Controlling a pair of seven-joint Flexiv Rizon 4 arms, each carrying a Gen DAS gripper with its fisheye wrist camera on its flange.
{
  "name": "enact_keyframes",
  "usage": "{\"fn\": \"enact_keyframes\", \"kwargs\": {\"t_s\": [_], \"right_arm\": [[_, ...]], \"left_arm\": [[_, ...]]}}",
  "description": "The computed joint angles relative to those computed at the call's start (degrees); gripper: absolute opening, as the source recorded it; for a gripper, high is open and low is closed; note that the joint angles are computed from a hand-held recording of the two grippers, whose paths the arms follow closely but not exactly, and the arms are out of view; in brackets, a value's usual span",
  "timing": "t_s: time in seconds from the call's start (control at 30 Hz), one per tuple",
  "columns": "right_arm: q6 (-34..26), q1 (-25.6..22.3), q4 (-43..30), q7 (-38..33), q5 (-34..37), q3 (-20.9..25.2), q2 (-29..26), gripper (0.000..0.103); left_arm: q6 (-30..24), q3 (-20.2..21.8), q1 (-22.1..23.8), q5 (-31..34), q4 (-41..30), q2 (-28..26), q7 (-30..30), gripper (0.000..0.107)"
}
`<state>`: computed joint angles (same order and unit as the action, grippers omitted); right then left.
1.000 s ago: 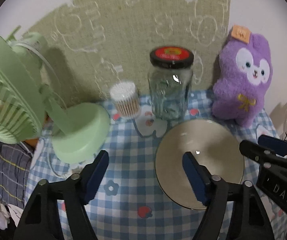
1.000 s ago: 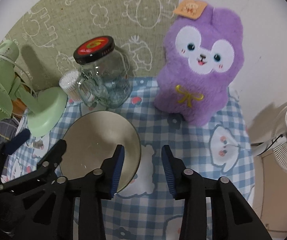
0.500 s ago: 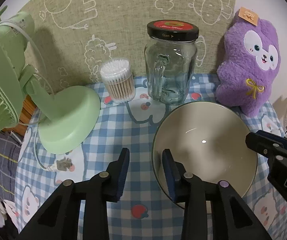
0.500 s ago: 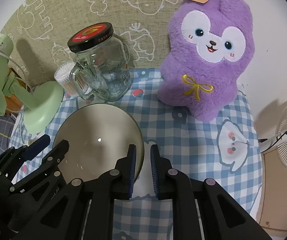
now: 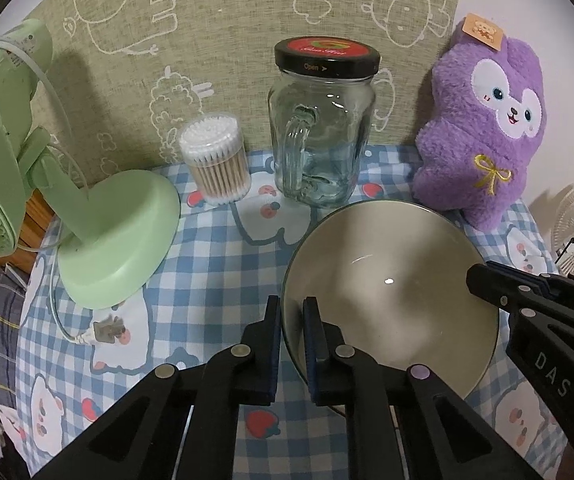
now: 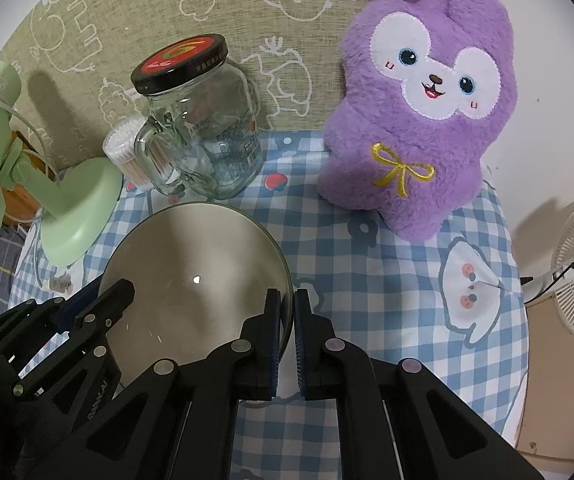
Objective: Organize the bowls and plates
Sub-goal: 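Lift the held bowl with both tools and carry it toward the bowl stack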
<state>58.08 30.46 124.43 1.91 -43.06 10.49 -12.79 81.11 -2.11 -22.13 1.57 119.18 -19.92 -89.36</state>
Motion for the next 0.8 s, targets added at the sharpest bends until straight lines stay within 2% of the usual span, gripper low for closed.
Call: {"fn": "enact_keyframes", "kwargs": {"t_s": [0.3,0.5,0.8], "right_arm": [[-3.57,0.89,-0.11,0.93,1.28,1.04,0.95,0.009],[-4.15,1.19,0.98,1.50,2.44,2.24,2.24,0.009],[-6.81,2.92,1.62,3.19,3.37,4.15,3.86,0.009]], "left_arm": [[-1.88,2.46,-2.48,5.08,-0.39,1.43,-2.86,0.007],[-3.08,-0.72,0.32,1.90,1.86,3.04,-0.81,0.007],[-3.48,-0.62,0.62,2.63,5.46,6.70,-1.15,0.007]]}}
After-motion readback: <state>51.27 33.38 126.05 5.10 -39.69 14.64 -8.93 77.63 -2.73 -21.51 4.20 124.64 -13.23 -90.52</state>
